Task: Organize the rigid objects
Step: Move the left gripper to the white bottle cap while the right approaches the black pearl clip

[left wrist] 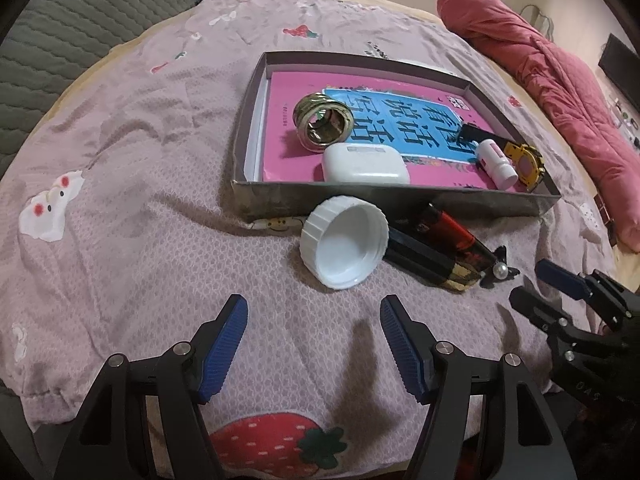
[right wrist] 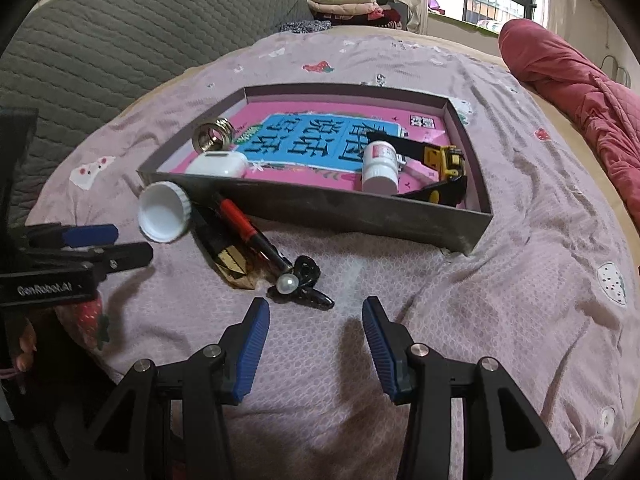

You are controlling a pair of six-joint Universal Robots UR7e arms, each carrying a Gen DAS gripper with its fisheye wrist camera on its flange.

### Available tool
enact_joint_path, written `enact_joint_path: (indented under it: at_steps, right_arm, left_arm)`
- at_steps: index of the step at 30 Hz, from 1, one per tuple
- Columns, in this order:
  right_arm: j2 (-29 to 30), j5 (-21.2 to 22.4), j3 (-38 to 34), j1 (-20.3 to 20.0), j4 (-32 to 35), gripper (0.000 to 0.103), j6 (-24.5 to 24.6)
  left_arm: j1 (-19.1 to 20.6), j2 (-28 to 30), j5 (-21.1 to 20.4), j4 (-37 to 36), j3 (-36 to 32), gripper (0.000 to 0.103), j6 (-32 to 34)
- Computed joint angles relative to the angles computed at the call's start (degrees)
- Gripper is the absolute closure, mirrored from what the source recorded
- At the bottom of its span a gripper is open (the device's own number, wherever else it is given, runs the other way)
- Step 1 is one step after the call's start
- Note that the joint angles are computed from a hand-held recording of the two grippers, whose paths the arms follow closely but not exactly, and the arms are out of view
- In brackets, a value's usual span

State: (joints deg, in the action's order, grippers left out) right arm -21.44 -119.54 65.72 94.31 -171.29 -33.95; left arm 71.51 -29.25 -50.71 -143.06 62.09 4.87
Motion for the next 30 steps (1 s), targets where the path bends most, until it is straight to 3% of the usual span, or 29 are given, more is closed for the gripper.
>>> enact_joint_path:
  at_steps: [30]
  right_arm:
    - [3.11,1.44,-6.01,-1.0,3.92,0.055,-1.27]
  left_arm:
    - [1.24,5.3,-3.78,1.01,-8.81,0.033,3.5]
